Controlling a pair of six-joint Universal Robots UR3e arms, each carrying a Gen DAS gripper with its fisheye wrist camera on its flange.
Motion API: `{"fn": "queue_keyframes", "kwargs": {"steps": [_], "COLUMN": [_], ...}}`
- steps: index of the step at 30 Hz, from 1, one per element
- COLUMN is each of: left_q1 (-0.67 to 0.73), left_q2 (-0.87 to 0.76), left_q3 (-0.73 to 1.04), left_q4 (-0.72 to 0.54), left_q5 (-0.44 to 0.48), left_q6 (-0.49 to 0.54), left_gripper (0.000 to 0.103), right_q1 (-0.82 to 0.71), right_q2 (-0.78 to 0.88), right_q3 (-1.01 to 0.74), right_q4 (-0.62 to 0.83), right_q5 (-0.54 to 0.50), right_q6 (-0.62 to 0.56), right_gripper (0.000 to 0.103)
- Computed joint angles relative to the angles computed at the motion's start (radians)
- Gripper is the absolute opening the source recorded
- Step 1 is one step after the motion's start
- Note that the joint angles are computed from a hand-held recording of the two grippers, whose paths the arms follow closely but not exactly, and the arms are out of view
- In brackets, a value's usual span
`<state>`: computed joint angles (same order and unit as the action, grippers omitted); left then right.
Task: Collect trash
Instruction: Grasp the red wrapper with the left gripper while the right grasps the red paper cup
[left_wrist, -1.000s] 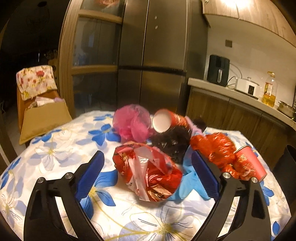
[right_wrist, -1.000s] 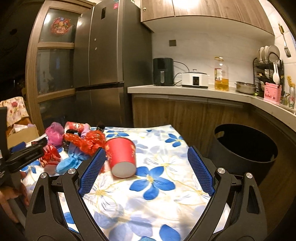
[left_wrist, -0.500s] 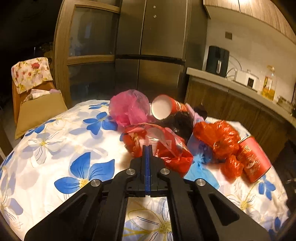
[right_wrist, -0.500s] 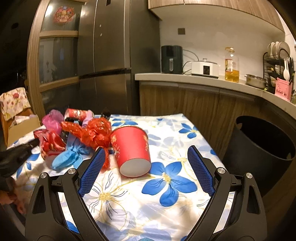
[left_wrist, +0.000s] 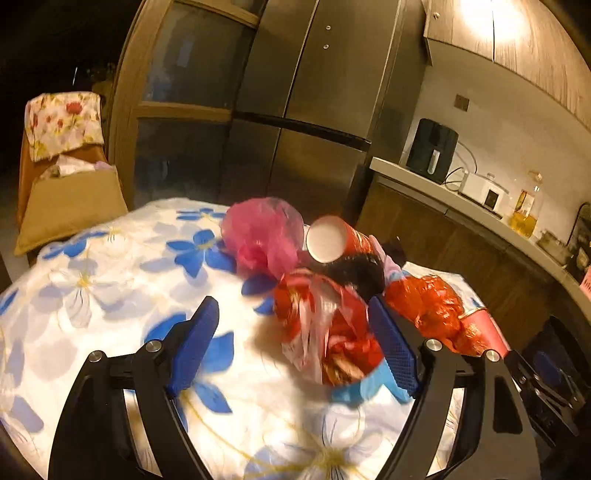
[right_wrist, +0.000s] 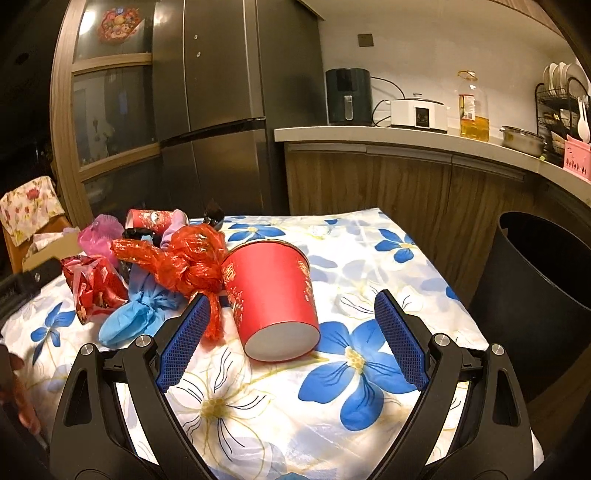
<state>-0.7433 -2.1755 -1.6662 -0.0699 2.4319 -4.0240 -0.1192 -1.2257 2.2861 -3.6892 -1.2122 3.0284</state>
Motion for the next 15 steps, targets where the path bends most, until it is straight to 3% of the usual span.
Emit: {"fn": "queue_keyframes", "kwargs": {"steps": [4,6,9,11,15], "left_q1": [0.056,0.083,0.115,0.105,0.077], "left_q2": [-0.024,-0.021,-0.023,-0.041,-0.045], "left_q3": [0.068,0.053,0.013,0.049,0.05], "left_q4": [-0.109,-0.114,-0.018,-0.05,-0.041], "left_q5": [-0.079,-0.138,-0.23,-0.216,-0.164], "left_q6": [0.007,-0.002,0.034,0.052,0.036], "left_gripper": [0.078,0.071,0.044,0.023,0.011], "right_q1": [0.002,0.01,0.018,0.019,0.025], "right_q2": [0.005,0.014,0.028,0.03,0.041], "right_q3": [-0.008,-0.021,-0.04,-0.044,-0.064], "right_q4": [-0.001,0.007,0.025,0.03,0.054], "right_q5": [0.005,-0.002,-0.009,-0.006,-0.008], "right_q6": [0.004,0.003,0.005,0.004,-0.004], "right_gripper": [0.089,0.089,0.089,0.089,0.089]}}
